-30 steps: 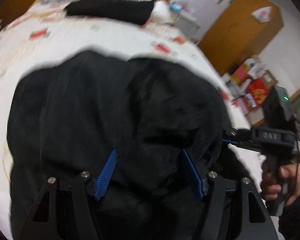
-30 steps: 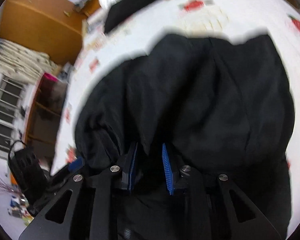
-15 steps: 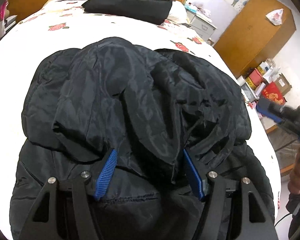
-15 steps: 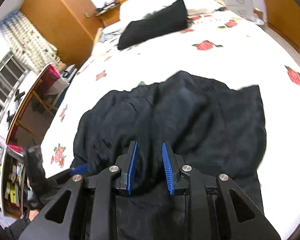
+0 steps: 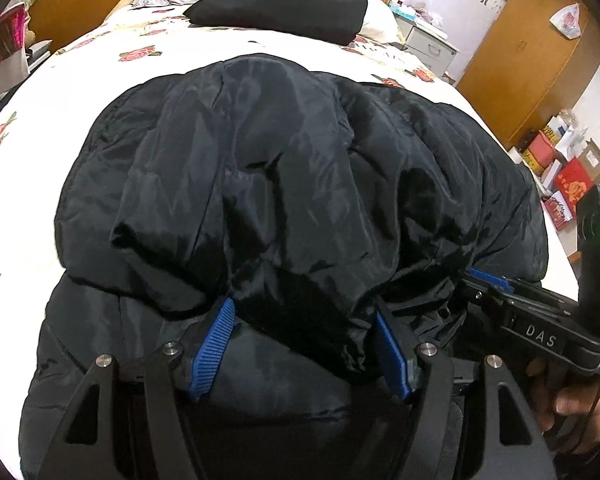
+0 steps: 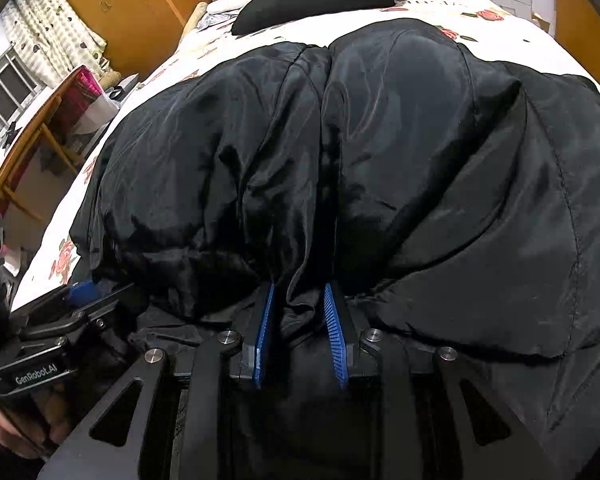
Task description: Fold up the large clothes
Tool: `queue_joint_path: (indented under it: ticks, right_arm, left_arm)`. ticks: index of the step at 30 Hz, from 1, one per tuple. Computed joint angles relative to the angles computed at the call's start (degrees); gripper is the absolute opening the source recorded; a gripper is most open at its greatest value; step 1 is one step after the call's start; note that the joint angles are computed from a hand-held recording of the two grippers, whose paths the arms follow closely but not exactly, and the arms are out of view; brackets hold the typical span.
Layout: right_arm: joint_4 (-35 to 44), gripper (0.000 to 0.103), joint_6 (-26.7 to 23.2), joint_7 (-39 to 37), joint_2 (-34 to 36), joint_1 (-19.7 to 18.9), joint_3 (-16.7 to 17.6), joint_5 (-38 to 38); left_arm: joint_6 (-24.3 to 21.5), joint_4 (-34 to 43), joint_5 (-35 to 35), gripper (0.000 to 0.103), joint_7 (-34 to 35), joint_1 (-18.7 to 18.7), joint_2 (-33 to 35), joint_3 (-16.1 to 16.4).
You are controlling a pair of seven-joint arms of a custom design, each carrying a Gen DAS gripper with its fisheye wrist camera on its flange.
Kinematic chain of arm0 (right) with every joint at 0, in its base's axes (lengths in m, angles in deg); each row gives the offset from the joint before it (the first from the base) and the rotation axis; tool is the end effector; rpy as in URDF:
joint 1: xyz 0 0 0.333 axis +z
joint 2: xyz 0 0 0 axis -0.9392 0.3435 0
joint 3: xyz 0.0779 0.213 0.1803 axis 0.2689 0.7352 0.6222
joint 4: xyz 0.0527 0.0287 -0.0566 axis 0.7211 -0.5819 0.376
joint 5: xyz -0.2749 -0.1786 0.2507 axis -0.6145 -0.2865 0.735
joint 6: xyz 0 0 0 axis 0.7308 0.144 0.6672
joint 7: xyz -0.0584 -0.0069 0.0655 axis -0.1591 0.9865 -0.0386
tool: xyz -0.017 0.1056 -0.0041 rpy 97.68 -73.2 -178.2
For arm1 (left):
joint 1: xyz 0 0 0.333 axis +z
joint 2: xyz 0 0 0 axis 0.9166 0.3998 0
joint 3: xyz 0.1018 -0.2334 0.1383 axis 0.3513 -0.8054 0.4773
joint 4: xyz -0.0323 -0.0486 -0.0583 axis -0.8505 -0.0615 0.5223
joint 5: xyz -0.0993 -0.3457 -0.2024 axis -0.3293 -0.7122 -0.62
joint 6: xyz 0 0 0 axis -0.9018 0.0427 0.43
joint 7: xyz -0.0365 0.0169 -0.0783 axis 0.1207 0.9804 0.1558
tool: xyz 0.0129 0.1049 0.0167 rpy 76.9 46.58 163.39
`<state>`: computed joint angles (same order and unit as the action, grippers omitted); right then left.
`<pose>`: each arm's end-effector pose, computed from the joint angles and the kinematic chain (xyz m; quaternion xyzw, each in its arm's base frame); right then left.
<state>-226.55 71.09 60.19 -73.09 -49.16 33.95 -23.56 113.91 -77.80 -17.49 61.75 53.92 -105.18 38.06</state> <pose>0.4440 0.2090 0.4519 -0.7593 0.5887 -0.0385 0.2746 0.3862 -0.0725 0.4617 -0.7146 0.6379 -0.2700 0.0975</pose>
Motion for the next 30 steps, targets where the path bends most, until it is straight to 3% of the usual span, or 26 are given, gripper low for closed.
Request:
queue_joint_path:
  ticks: [6,9,11,14,17,19,21,22,24,27,30]
  right_arm:
    - [1.0,0.032,-6.7,-0.3,-3.0,-0.4,0.0,-1.3]
    - [-1.7,0.032,-3.3,-1.3,-8.9,-0.2,-0.3,-0.7]
    - [-1.7,0.034,0.0,-2.1,-10.3,-0.2,-0.2,-0.7]
    - [0.7,0.046,5.8,-1.3,-8.6,-2.0,0.9,-2.8]
    - [5.4,0.046,9.8,2.4,-2.4,-5.9,2.9,-7.2]
    - [8.0,0.046,9.6,10.8,1.9,-11.6,7.0,-16.4]
    - [9.6,0.046,5.2,16.0,5.6,-14.2,7.7,-21.4]
    - [8.9,0.046,4.7,15.4,6.3,-13.3,6.3,-20.0]
    - [4.6,0.046,9.5,8.2,5.9,-8.2,0.6,-10.7]
    - [2.6,0.046,12.5,9.1,5.5,-8.5,1.1,-12.5]
    - [4.8,0.046,9.9,12.9,6.3,-9.8,2.6,-17.2]
  left_arm:
    - [-5.9,-3.6,1.4,0.07,-2.5,1.5,-11.7,-0.9]
    - [-7.6,-2.7,4.2,0.069,-4.1,3.1,-14.6,-2.4]
    - [-5.6,-1.2,5.0,0.069,-4.9,3.3,-14.9,-2.2]
    - [1.3,2.7,6.5,0.069,-4.5,2.7,-9.7,-2.1]
    - [10.5,7.7,8.8,0.069,-4.4,3.2,1.3,-3.1]
    - [10.4,10.5,11.5,0.069,-6.5,6.0,8.1,-5.3]
    - [8.0,11.6,15.0,0.066,-9.4,9.0,13.1,-7.6]
    - [9.5,10.5,15.6,0.067,-9.2,9.0,14.5,-7.0]
    - [14.4,7.4,17.1,0.067,-9.8,9.5,14.3,-7.0]
    - [16.6,6.6,18.3,0.067,-11.5,9.8,15.1,-7.1]
    - [15.3,7.8,18.1,0.066,-12.1,9.1,15.6,-6.5]
